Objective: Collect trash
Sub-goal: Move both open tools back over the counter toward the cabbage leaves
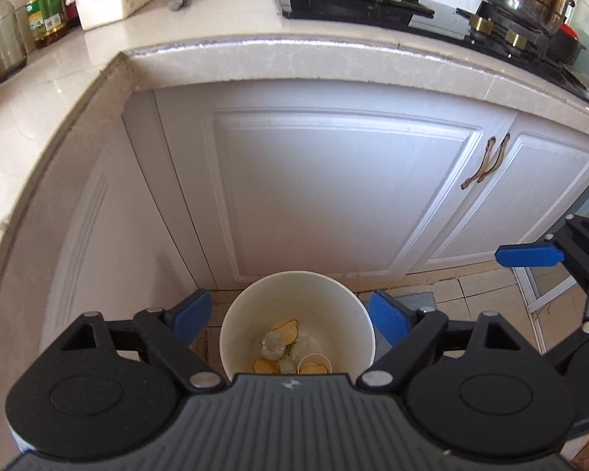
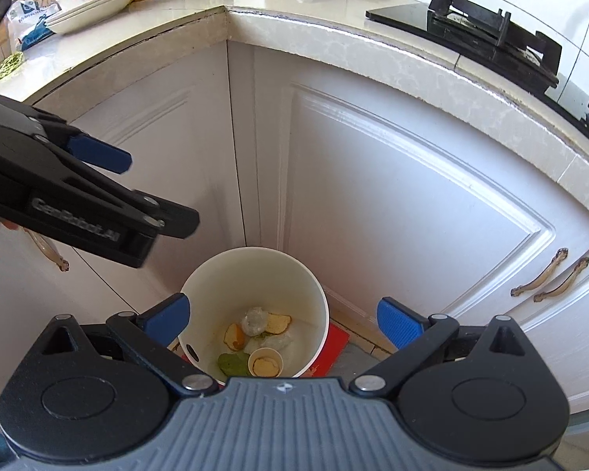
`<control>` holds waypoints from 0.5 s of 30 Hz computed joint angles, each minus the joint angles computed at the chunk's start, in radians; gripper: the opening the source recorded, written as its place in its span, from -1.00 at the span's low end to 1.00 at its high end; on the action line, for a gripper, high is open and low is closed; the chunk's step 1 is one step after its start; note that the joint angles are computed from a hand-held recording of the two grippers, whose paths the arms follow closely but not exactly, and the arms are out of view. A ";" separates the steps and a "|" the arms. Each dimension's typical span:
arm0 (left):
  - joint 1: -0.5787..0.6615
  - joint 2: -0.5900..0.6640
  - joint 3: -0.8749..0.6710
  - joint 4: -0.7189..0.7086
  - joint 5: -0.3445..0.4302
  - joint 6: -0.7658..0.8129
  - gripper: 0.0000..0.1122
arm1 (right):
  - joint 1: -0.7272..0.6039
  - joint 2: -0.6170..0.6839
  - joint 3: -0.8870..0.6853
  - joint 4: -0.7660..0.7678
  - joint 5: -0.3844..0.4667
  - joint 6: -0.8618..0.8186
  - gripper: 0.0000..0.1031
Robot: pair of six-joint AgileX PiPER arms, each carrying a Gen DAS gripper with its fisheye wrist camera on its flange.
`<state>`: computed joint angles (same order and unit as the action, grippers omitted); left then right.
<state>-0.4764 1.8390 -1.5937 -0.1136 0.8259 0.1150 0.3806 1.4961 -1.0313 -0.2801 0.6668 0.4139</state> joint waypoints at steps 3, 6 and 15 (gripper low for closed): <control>0.020 -0.051 0.002 -0.015 0.038 0.022 0.56 | 0.016 -0.007 -0.027 -0.007 0.031 -0.006 1.00; 0.059 -0.115 0.014 -0.054 0.077 0.068 0.56 | 0.026 -0.016 -0.062 0.004 0.062 -0.036 1.00; 0.224 -0.272 0.026 -0.073 0.192 0.127 0.56 | 0.058 -0.004 -0.252 0.160 0.149 -0.225 1.00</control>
<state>-0.2523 1.5667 -1.5675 -0.1871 1.0181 0.2422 0.4389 1.4924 -1.2837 -0.1200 0.8159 0.1884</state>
